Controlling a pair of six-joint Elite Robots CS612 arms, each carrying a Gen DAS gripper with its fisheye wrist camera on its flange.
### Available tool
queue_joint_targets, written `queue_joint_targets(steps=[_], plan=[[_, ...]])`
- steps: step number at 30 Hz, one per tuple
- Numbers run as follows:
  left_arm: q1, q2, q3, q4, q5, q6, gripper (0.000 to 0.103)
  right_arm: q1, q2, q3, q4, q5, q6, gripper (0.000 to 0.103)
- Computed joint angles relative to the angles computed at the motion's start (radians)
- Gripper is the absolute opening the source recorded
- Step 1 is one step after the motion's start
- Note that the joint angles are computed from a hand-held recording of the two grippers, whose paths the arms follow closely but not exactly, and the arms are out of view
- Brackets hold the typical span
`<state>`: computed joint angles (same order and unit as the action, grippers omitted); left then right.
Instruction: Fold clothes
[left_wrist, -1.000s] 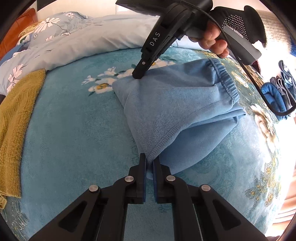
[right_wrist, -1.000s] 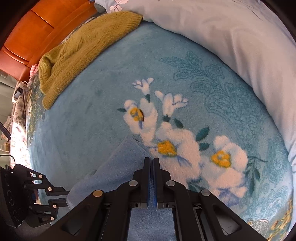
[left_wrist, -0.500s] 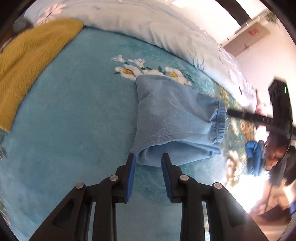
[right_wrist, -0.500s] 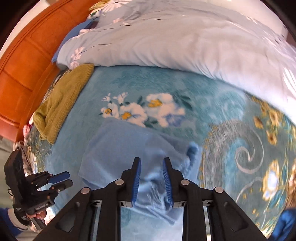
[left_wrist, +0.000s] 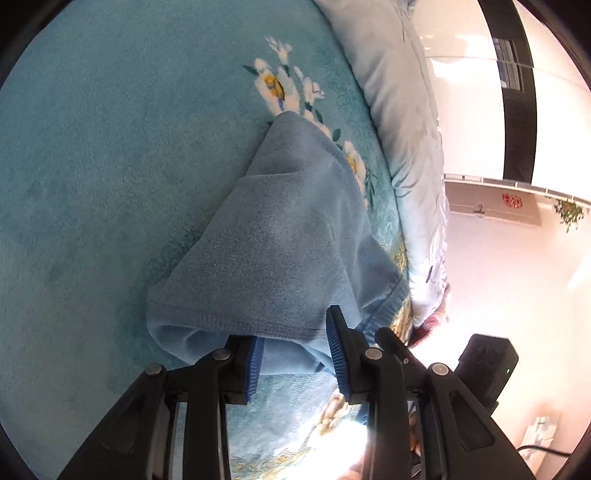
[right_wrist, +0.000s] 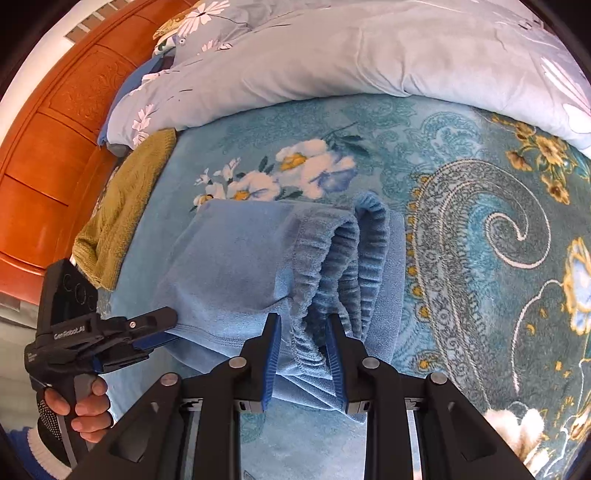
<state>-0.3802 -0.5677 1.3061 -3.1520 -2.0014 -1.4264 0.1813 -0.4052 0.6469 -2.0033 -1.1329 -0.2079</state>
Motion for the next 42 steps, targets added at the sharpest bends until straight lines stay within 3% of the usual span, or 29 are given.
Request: queue_joint_targets(steps=[4, 8, 12, 14, 15, 16, 19, 22, 26, 30, 38, 42], plan=[[-0.003, 0.000, 0.000, -0.006, 0.018, -0.015, 0.034, 0.001, -0.007, 0.009, 0.002, 0.019, -0.022, 0.028], [-0.003, 0.005, -0.007, -0.009, 0.015, -0.031, 0.034, 0.002, 0.041, -0.071, 0.068, -0.002, -0.001, 0.028], [-0.005, 0.001, -0.008, 0.000, 0.032, -0.015, 0.034, -0.006, 0.059, -0.100, 0.097, 0.054, 0.017, 0.026], [-0.008, -0.006, -0.002, -0.003, 0.052, -0.003, 0.029, -0.011, 0.054, -0.094, 0.104, 0.086, 0.014, 0.008], [-0.011, -0.011, 0.002, -0.003, 0.064, 0.015, 0.017, -0.014, 0.051, -0.092, 0.109, 0.096, 0.012, 0.007], [-0.013, -0.019, 0.007, 0.002, 0.079, 0.036, 0.011, -0.019, 0.042, -0.076, 0.099, 0.121, 0.012, 0.007], [-0.016, -0.030, 0.018, -0.016, 0.083, 0.051, 0.009, -0.035, 0.007, -0.020, 0.054, 0.182, 0.014, 0.006], [-0.016, -0.035, 0.017, 0.004, 0.056, 0.083, 0.009, -0.042, -0.008, 0.004, 0.038, 0.142, 0.023, 0.006], [-0.025, -0.030, -0.001, 0.106, 0.044, 0.153, 0.009, -0.047, 0.024, -0.030, 0.101, 0.091, 0.035, 0.006], [-0.018, -0.007, -0.017, 0.111, 0.012, 0.109, 0.013, -0.052, 0.042, -0.032, 0.089, 0.090, 0.077, 0.006], [-0.006, -0.070, -0.020, 0.259, -0.007, 0.323, 0.017, -0.040, 0.022, -0.023, 0.087, 0.055, 0.027, 0.012], [-0.001, -0.129, 0.027, 0.310, 0.057, 0.445, 0.033, -0.036, -0.013, 0.018, 0.024, 0.027, 0.029, 0.014]])
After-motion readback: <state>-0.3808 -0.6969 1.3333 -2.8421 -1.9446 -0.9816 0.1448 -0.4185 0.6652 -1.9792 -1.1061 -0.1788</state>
